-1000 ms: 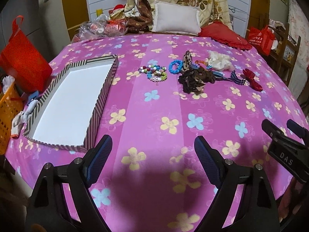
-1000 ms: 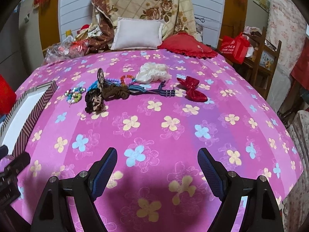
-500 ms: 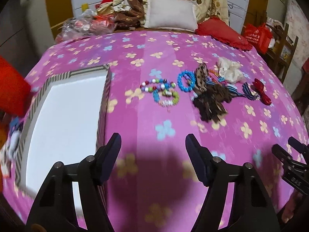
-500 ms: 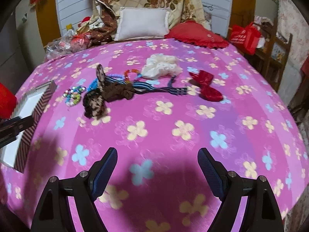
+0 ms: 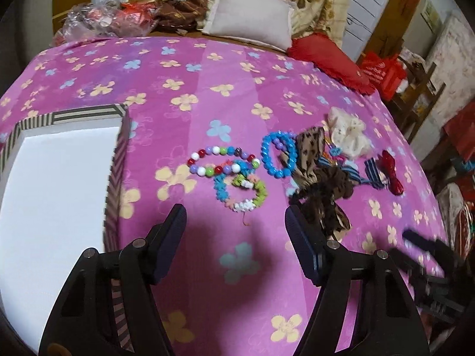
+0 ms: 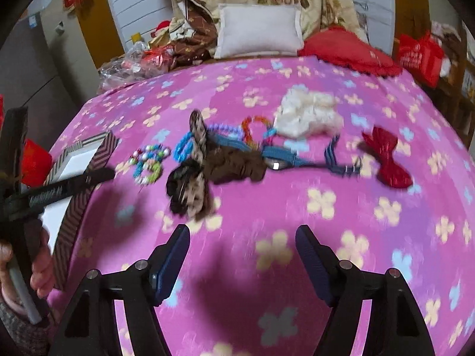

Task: Organize jewelry

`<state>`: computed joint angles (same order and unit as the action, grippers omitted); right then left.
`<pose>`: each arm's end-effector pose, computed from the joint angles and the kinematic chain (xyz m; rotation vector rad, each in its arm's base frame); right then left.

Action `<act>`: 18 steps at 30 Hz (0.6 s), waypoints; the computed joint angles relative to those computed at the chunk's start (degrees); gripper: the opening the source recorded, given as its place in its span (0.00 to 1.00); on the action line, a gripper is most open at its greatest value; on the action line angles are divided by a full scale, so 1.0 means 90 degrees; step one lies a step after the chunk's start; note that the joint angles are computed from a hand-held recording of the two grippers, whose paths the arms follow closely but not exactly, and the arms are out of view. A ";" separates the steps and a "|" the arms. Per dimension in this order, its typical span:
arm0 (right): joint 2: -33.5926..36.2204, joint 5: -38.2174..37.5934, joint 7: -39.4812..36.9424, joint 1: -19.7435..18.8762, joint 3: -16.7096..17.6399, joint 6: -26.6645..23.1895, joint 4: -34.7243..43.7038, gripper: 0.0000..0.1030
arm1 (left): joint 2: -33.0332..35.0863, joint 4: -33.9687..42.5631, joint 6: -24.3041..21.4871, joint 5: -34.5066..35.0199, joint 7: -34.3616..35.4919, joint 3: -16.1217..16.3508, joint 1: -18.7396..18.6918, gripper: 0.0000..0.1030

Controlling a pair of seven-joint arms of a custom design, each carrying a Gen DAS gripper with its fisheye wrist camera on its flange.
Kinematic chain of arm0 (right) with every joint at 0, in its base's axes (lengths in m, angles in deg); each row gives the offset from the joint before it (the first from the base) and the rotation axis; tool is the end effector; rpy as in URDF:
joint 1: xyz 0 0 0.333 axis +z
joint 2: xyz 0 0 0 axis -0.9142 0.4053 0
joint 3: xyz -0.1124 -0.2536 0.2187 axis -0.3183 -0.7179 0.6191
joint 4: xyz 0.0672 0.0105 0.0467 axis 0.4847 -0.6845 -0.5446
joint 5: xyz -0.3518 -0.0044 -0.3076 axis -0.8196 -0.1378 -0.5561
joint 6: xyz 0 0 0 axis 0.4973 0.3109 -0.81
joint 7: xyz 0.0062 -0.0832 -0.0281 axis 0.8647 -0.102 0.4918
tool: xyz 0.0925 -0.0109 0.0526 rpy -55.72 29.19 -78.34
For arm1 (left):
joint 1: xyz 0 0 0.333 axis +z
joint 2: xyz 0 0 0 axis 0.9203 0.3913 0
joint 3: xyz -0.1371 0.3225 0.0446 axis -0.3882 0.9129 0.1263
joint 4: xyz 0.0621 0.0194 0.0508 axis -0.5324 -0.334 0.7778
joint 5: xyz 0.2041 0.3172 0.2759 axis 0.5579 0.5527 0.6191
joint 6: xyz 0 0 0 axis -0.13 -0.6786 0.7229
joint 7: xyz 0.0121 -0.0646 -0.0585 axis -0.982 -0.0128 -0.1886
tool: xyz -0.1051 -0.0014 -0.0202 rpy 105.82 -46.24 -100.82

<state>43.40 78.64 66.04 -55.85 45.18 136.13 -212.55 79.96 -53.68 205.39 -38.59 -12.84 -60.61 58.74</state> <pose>0.6042 0.1166 0.5372 -1.9540 1.6085 -0.3726 0.6143 -0.1856 0.5054 -1.9712 1.9148 -0.8816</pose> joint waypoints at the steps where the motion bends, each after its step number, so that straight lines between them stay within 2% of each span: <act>1: 0.0092 -0.0084 0.0084 -0.0027 0.0012 0.0076 0.0074 0.70 | 0.0020 0.0020 -0.0021 -0.0211 0.0212 0.0002 -0.0036 0.67; 7: 0.0605 0.0010 0.0158 -0.0189 -0.0148 0.0062 0.0572 0.70 | 0.0126 0.0153 0.0010 -0.1904 0.1768 -0.0097 -0.0298 0.67; 10: 0.0741 0.0135 0.0079 -0.0308 -0.0235 -0.0032 0.0741 0.70 | 0.0309 0.0348 -0.0151 -0.2179 0.2152 -0.0191 -0.0349 0.67; 12: 0.0824 0.0328 0.0029 -0.0386 -0.0284 -0.0164 0.0837 0.70 | 0.0534 0.0556 -0.0232 -0.1971 0.1990 -0.0264 -0.0345 0.67; 15: 0.0861 0.0460 -0.0009 -0.0458 -0.0298 -0.0216 0.0845 0.70 | 0.0895 0.0930 -0.0405 -0.2280 0.2189 -0.0428 -0.0252 0.65; 16: 0.0863 0.0467 -0.0033 -0.0467 -0.0293 -0.0221 0.0836 0.70 | 0.1009 0.1047 -0.0467 -0.2376 0.2245 -0.0487 -0.0216 0.58; 18: 0.0868 0.0546 -0.0143 -0.0471 -0.0277 -0.0233 0.0827 0.70 | 0.1233 0.1289 -0.0725 -0.1955 0.1832 -0.0502 -0.0228 0.02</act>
<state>51.21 83.55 64.75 -60.09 42.69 134.03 -205.11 91.06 -42.08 198.87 -56.19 3.65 -65.14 56.68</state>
